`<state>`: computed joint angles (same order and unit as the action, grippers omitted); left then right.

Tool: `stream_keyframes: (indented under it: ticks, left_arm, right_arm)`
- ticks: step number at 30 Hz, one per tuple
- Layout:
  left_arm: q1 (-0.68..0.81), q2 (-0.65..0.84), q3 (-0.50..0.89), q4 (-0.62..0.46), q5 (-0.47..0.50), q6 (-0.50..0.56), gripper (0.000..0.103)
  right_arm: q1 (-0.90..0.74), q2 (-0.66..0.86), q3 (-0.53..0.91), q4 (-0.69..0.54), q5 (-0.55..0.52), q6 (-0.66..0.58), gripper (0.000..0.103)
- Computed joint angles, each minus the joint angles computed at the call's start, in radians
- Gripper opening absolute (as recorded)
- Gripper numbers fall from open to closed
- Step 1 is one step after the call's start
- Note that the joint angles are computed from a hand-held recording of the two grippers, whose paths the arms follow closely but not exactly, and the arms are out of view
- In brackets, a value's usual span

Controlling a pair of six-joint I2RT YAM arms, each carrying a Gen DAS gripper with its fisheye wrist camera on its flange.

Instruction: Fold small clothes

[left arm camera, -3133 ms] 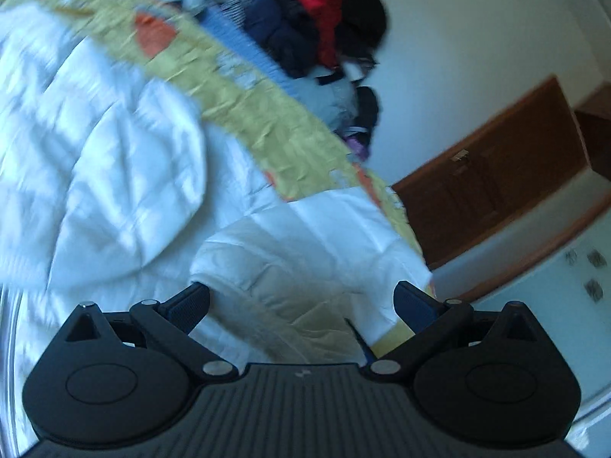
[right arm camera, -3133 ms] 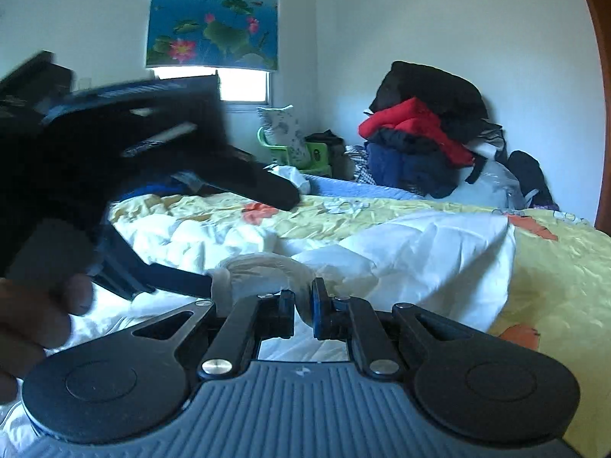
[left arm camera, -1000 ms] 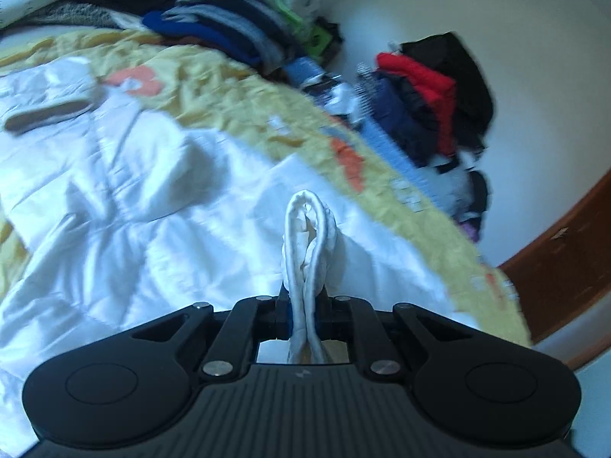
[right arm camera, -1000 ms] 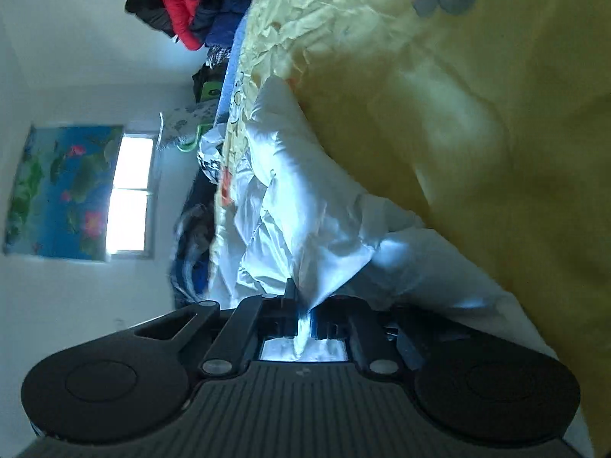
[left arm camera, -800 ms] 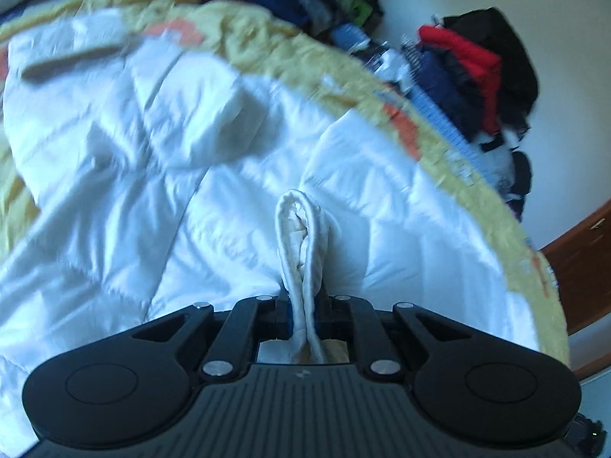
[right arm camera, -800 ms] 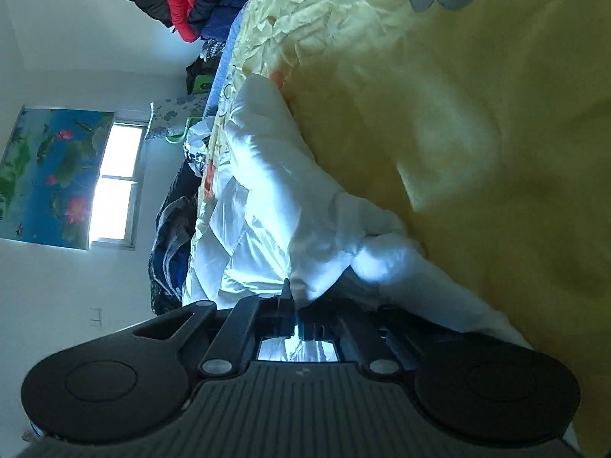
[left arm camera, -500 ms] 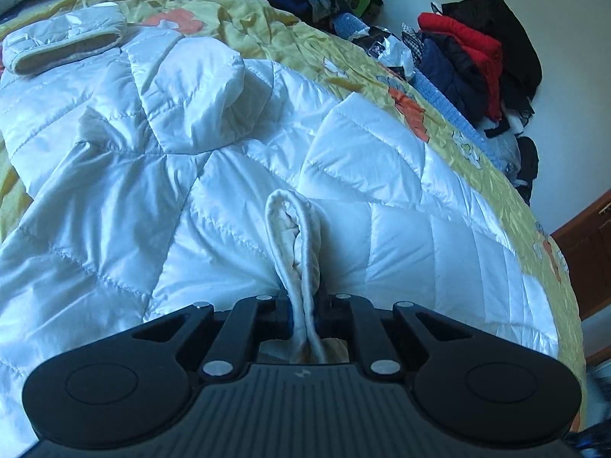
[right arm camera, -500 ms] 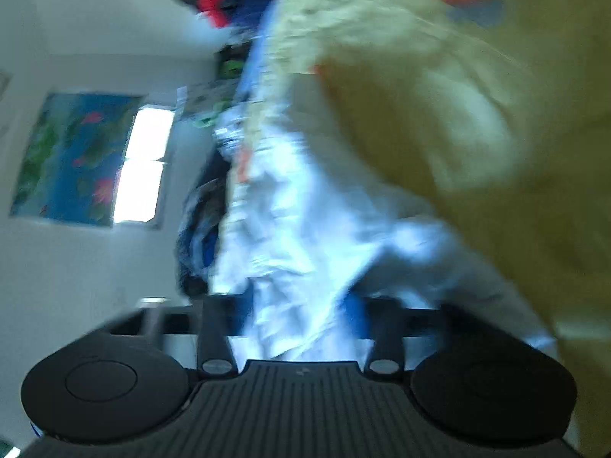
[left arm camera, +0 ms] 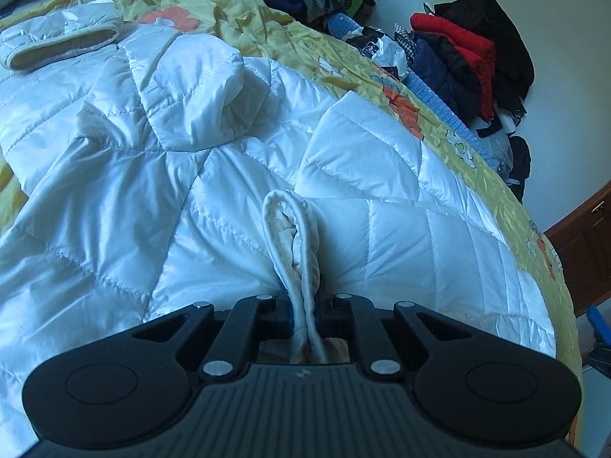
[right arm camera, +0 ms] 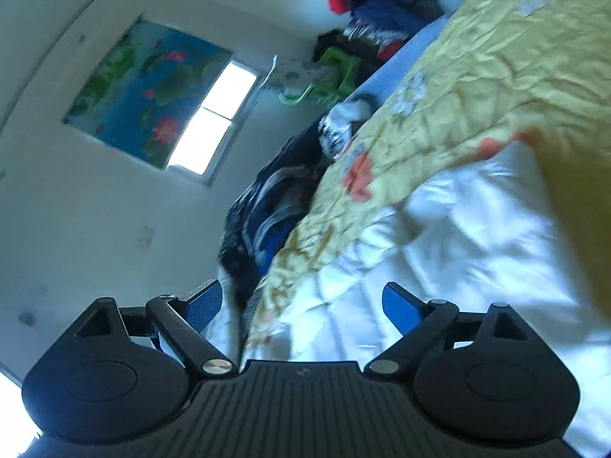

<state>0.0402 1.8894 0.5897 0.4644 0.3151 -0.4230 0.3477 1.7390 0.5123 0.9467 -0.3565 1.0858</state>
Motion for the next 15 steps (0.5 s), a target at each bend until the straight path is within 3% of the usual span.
stream_keyframes:
  ticks: [3,6,9,14,15]
  left_arm:
    - [0.0,-0.001,-0.004,0.003,-0.001,0.007,0.009]
    - [-0.003,-0.001,-0.009,0.015,-0.004,0.014,0.009]
    - [0.0,0.002,-0.007,0.016,0.002,0.014,0.009]
    - [0.012,0.01,-0.01,0.029,0.023,0.014,0.011]
    - [0.016,0.013,-0.013,0.037,0.03,0.015,0.011]
  right_arm:
    - [-0.007,-0.019,-0.045,0.07,-0.037,0.021,0.091]
    - [-0.004,-0.004,-0.008,-0.002,0.051,-0.031,0.097]
    - [-0.039,0.128,0.088,-0.025,0.064,-0.017,0.096]
    - [-0.05,0.321,0.288,-0.224,0.137,-0.049,0.092]
    - [-0.062,0.37,0.301,-0.208,0.128,-0.043,0.089]
